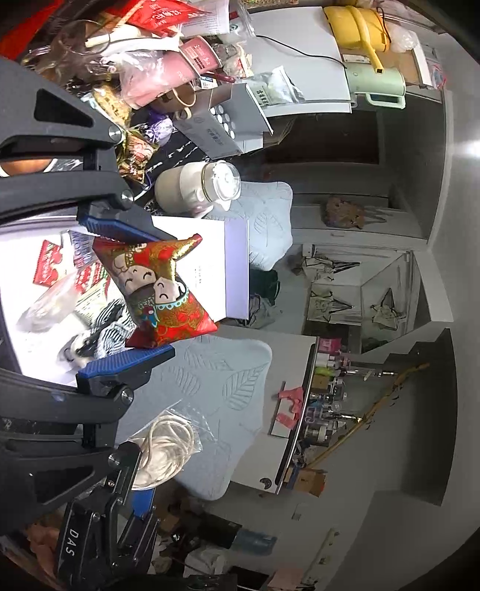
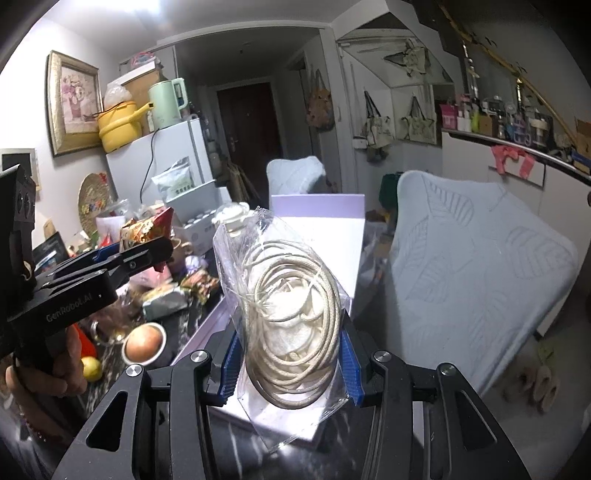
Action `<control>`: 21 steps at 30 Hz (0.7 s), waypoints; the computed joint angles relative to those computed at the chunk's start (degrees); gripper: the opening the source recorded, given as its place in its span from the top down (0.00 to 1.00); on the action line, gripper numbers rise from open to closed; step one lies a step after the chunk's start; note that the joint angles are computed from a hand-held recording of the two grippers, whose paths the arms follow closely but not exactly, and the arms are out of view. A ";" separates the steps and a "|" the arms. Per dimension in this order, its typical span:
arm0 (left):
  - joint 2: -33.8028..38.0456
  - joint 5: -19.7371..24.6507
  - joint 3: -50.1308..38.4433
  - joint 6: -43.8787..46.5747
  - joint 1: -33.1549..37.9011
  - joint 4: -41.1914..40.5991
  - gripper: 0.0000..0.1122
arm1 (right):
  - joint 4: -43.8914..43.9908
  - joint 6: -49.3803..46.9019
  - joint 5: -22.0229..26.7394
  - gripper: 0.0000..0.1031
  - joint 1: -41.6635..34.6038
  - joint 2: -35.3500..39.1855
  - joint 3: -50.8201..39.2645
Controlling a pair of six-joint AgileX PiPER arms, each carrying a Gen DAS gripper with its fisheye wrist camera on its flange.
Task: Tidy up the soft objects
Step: 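Lift and carry the red pouch and cord bag over the lavender box with both grippers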
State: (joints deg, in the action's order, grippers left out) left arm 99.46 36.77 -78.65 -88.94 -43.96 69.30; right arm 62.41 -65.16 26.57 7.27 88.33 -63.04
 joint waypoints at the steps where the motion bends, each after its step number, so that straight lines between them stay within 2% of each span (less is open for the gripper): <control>1: 0.67 -0.59 -0.85 0.95 0.81 -0.87 0.54 | -0.79 1.00 -0.35 0.56 0.40 0.93 -1.10; 8: 6.35 -1.04 -6.75 9.77 4.43 -7.52 0.54 | -6.00 7.33 -0.22 0.56 2.76 8.31 -9.06; 21: 16.26 -0.23 -15.04 23.19 8.45 -20.54 0.54 | -15.45 16.90 0.12 0.56 5.36 18.56 -16.96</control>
State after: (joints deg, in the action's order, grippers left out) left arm 115.71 36.54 -93.69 -65.75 -35.50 48.76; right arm 46.96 -48.27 26.69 12.63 106.89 -80.00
